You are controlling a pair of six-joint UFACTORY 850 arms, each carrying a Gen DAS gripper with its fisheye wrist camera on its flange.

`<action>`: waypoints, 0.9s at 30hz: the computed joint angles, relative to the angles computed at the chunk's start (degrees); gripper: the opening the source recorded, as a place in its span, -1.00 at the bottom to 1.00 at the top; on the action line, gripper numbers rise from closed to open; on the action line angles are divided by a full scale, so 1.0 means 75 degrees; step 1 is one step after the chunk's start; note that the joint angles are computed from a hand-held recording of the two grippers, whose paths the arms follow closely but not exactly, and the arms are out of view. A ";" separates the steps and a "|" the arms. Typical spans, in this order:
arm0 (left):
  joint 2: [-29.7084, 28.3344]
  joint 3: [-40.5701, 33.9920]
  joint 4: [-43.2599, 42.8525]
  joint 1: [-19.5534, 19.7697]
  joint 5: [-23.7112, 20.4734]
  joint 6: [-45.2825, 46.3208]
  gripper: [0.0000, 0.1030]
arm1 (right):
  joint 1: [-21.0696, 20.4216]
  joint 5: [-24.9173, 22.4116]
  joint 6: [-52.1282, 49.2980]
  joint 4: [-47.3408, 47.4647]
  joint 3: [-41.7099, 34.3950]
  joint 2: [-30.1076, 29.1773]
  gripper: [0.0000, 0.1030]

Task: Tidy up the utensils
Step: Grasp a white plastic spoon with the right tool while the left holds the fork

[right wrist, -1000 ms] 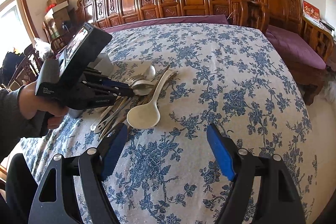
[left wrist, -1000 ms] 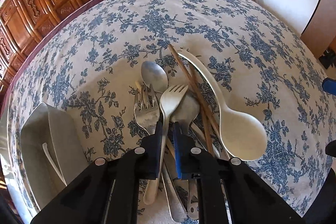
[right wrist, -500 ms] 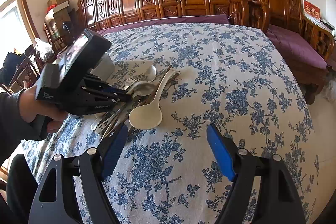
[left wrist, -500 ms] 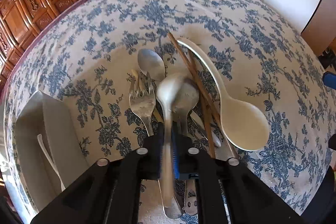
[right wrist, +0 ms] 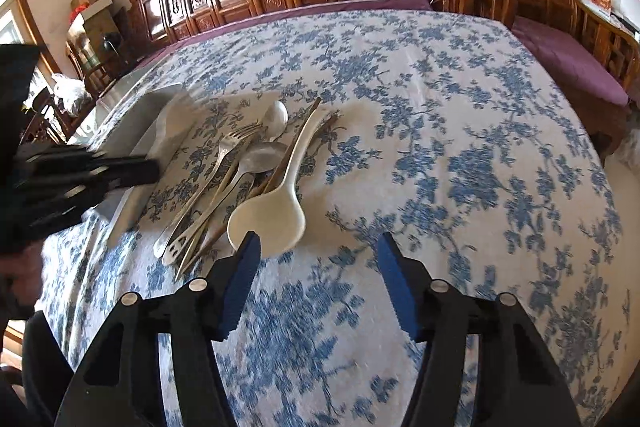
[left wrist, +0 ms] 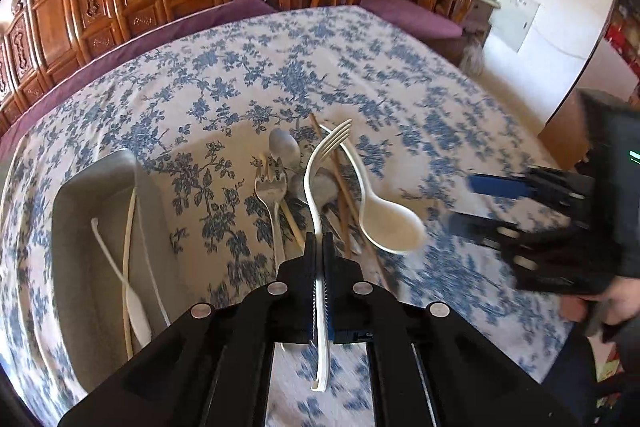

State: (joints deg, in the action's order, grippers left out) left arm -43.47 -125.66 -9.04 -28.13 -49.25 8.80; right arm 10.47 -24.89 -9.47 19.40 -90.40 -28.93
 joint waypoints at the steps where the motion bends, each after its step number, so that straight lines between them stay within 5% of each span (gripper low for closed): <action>1: 0.0159 0.0223 -0.0025 -0.0006 0.0118 0.0010 -0.96 | 0.0020 -0.0117 0.0067 -0.0022 -0.0204 -0.0152 0.17; 9: 0.1230 0.1703 -0.0497 0.0091 0.0858 0.0242 -0.96 | 0.0077 -0.0964 0.0373 -0.0146 -0.1894 -0.1371 -0.18; 16: 0.1536 0.2211 -0.0922 0.0199 0.1170 0.0399 -0.96 | 0.0166 -0.1627 0.0860 -0.0565 -0.3131 -0.2208 -0.28; 27: 0.2110 0.2826 -0.1086 0.0345 0.1464 0.0612 -0.96 | 0.0151 -0.1727 0.1623 -0.0820 -0.3136 -0.2242 -0.86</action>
State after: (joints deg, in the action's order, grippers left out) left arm -27.65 -104.47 -17.19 -25.54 -38.27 13.38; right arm 11.60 -37.85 2.71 13.25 -113.92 -45.75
